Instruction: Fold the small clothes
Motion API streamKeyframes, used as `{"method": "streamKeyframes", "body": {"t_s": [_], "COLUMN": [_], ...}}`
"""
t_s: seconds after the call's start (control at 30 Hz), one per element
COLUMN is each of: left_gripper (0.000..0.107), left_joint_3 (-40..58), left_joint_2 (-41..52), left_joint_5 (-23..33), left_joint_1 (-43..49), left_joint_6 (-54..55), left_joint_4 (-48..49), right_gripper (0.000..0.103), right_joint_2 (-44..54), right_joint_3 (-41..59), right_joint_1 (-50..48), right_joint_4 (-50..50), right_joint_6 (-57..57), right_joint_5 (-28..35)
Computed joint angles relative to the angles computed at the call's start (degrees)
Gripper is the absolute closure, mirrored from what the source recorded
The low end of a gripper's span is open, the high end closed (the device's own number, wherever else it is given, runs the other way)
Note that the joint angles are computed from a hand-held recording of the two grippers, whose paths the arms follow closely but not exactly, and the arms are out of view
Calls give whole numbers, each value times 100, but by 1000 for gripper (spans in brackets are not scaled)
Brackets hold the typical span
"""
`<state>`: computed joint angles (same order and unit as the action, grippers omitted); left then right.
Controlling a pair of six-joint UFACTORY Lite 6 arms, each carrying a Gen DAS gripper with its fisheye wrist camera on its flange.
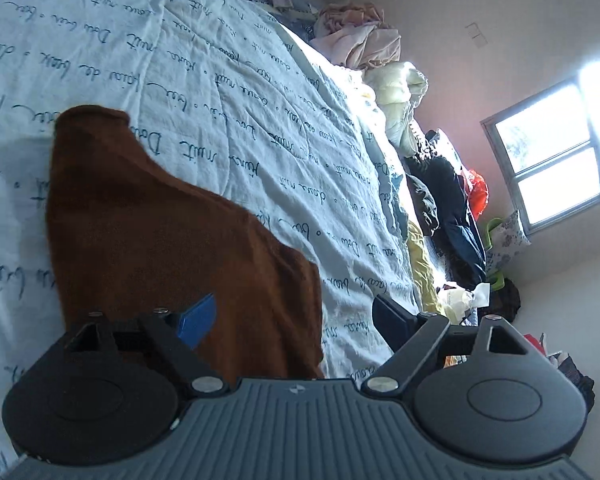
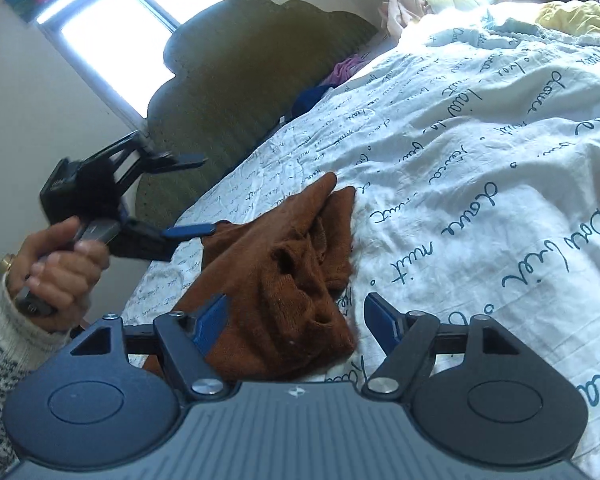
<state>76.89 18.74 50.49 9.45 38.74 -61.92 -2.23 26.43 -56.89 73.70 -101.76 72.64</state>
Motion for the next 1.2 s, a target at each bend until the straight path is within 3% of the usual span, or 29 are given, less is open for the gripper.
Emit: {"method": "streamKeyframes", "body": {"t_s": [0.17, 0.33, 0.4, 0.43, 0.47, 0.5, 0.53, 0.57, 0.6, 0.77, 0.87, 0.93, 0.97, 1.0, 1.03, 1.07, 1.13, 1.2], "left_gripper": [21, 21, 24, 27, 48, 85, 95, 98, 102, 102, 103, 85, 52, 17, 10, 16, 14, 13], "left_joint_3": [-2747, -3669, -3851, -3952, -3996, -4031, -4012, -4066, -4111, -4316, -4489, -4465, -4352, -4171, -3999, -3729, -3076, -2294], "left_joint_2": [-1994, -1386, -1083, -939, -826, -735, -654, -663, -808, -1929, -2829, -3852, -4086, -4167, -4107, -3905, -3271, -2259], "left_joint_5": [-71, 916, 984, 1021, 1061, 1016, 918, 838, 709, 69, 50, -69, -134, -261, -475, -735, -1509, -1890], "left_joint_1": [1136, 1864, 1794, 1750, 1716, 1661, 1597, 1592, 1570, 1338, 1297, 1298, 1301, 1290, 1195, 979, 279, -155], "left_joint_6": [800, 1708, 1942, 2061, 2118, 2050, 1901, 1929, 1929, 1432, 995, 577, 489, 571, 759, 886, 1089, 1281], "left_joint_4": [191, -750, -1067, -1227, -1285, -1249, -1145, -1144, -1058, -318, 259, 664, 742, 603, 357, 272, 157, 135], "right_gripper": [28, 28, 28, 28, 32, 58, 77, 90, 90, 92, 88, 84, 75, 73, 73, 73, 73, 73], "right_joint_2": [258, 1346, 1717, 1905, 1956, 1939, 1939, 1933, 1990, 1427, 1453, 1397, 1139, 767, 495, 203, -338, -900], "right_joint_3": [239, 925, 1189, 1352, 1404, 1403, 1456, 1488, 1548, 1370, 1408, 1508, 1457, 1333, 1234, 1179, 986, 706], "right_joint_1": [119, 876, 1055, 1182, 1258, 1313, 1367, 1422, 1411, 1304, 1491, 1516, 1476, 1373, 1337, 1366, 1633, 2391], "right_joint_4": [-250, -105, -113, -176, -161, -109, -136, -128, -144, -238, -220, -401, -433, -360, -251, -189, -86, 2], "right_joint_6": [-63, 233, 368, 435, 452, 383, 411, 500, 536, 384, 339, 467, 459, 287, 113, -90, -221, -181], "right_joint_5": [-18, -155, -88, -90, -158, -232, -334, -493, -514, -502, -938, -961, -1021, -1036, -996, -839, -644, -791]}}
